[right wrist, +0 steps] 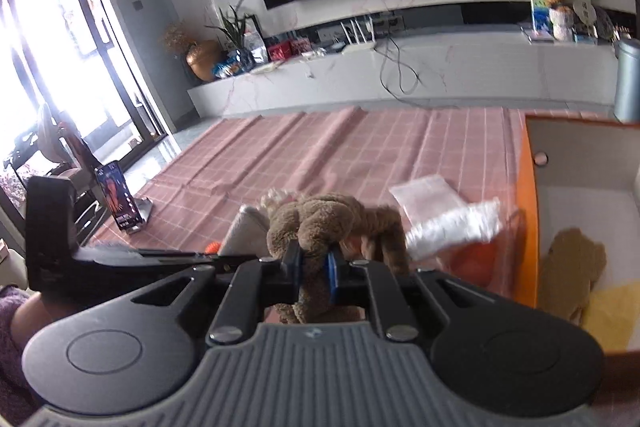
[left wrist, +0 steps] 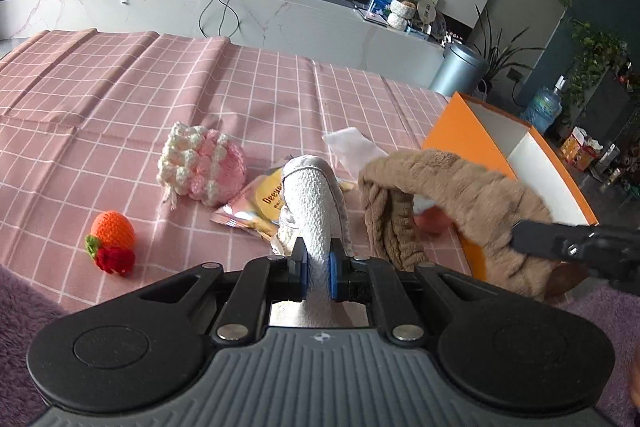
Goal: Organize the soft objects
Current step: 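Carry the brown plush ring with the right gripper toward the orange box while the left carries the white bib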
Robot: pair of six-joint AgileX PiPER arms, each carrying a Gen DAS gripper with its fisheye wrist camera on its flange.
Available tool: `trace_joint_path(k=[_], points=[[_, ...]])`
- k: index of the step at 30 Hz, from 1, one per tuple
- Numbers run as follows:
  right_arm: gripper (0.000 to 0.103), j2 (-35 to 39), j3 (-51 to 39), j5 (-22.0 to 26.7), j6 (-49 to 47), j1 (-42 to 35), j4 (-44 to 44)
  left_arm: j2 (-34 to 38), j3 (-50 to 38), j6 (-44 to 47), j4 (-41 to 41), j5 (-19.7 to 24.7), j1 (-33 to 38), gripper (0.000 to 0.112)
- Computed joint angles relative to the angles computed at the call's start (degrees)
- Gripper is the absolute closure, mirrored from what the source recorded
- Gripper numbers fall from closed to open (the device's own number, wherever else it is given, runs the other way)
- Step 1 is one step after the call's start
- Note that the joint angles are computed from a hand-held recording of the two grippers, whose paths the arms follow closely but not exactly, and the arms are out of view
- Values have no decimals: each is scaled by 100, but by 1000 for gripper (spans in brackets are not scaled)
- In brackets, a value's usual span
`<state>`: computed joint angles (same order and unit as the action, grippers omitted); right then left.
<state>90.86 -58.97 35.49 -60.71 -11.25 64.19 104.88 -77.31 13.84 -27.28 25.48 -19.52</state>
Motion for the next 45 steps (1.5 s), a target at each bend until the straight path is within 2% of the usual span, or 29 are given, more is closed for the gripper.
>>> trace_joint_path(k=[6, 8, 9, 10, 11, 12, 16, 18, 22, 25, 28, 29, 30, 31, 34, 38, 41, 45], points=[[90, 695, 260, -1156, 116, 438, -167, 148, -38, -137, 216, 68, -179, 101], [84, 797, 349, -1915, 55, 747, -355, 214, -98, -184, 254, 110, -195, 101], [76, 815, 407, -2297, 79, 901, -485, 247, -124, -193, 262, 123, -202, 101], [55, 863, 423, -2676, 333, 1029, -800, 290, -160, -196, 266, 140, -207, 101], [45, 921, 419, -2871, 442, 1064, -886, 336, -199, -193, 266, 162, -211, 101], [35, 985, 372, -2836, 343, 1021, -744, 382, -239, -187, 261, 188, -214, 101], [35, 1449, -94, -2471, 1578, 865, -1647, 537, -368, -256, 323, 258, -270, 101], [36, 1661, -341, -2275, 1910, 839, -1834, 634, -459, -256, 336, 274, -262, 101], [45, 2032, -803, -1852, 2478, 771, -2139, 707, -537, -395, 476, 264, -253, 101], [46, 2236, -989, -1666, 2529, 756, -2086, 737, -549, -406, 461, 242, -233, 101], [49, 2205, -904, -1835, 2469, 947, -2220, 770, -569, -390, 411, 251, -203, 101], [52, 2187, -865, -1871, 2329, 1006, -2169, 778, -573, -389, 399, 253, -194, 101], [63, 2172, -825, -1862, 2043, 1044, -1956, 782, -572, -363, 369, 256, -180, 101], [70, 2159, -802, -1877, 1986, 1093, -1958, 777, -565, -351, 356, 256, -172, 101], [80, 2144, -806, -1911, 1969, 1156, -2007, 754, -520, -301, 303, 232, -153, 101], [85, 1856, -533, -2066, 1392, 1190, -1577, 674, -442, -273, 257, 187, -147, 101], [85, 1318, -46, -2217, 292, 1130, -561, 519, -317, -331, 337, 88, -174, 101], [85, 594, 380, -2088, -1032, 908, 741, 254, -168, -611, 569, -65, -211, 101]])
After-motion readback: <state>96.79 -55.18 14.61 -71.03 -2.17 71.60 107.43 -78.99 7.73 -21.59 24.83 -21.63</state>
